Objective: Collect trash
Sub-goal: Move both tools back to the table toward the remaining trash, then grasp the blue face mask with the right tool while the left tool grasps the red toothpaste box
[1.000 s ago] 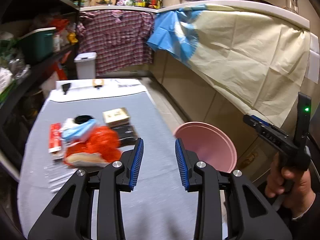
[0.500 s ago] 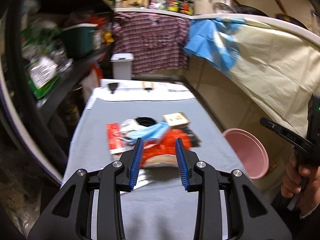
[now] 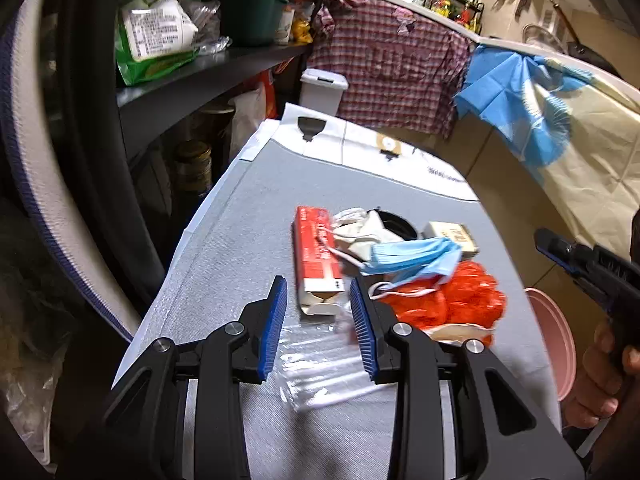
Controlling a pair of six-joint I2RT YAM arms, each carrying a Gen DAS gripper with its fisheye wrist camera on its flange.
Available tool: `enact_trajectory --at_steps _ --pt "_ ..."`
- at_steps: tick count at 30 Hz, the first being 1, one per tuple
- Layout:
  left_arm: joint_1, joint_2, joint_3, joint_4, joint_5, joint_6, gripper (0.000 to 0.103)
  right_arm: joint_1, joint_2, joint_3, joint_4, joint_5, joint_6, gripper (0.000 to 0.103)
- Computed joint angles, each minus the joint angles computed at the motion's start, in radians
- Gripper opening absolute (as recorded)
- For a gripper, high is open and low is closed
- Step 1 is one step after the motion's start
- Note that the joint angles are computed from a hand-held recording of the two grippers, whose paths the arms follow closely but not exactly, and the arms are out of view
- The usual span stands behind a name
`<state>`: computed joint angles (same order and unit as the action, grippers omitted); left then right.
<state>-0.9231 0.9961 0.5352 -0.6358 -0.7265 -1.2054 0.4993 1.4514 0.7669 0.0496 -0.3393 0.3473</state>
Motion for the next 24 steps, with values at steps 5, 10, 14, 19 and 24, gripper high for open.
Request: enact_trajectory --at_steps 5,10,14,19,24 --pt "0.105 0.071 -0.034 0.152 0.082 0.117 0.032 0.017 0.188 0.123 -0.006 -0.058 0.029 0.026" --pt "0.197 0.145 -0.054 0.272 0.15 0.194 0.038 0.028 0.323 0.217 -0.034 -0.108 0.04 0.036" --pt "0.259 0.207 -0.062 0.371 0.208 0.249 0.043 0.041 0.386 0.274 -0.079 -0.124 0.02 0.042" --pt "0.281 0.308 -0.029 0.395 0.237 0.278 0.043 0.048 0.416 0.294 -0.097 -0.129 -0.004 0.042" --pt "0.308 0.329 -0.03 0.393 0.267 0.282 0.043 0.064 0.423 0.304 -0.126 -0.099 -0.049 0.039"
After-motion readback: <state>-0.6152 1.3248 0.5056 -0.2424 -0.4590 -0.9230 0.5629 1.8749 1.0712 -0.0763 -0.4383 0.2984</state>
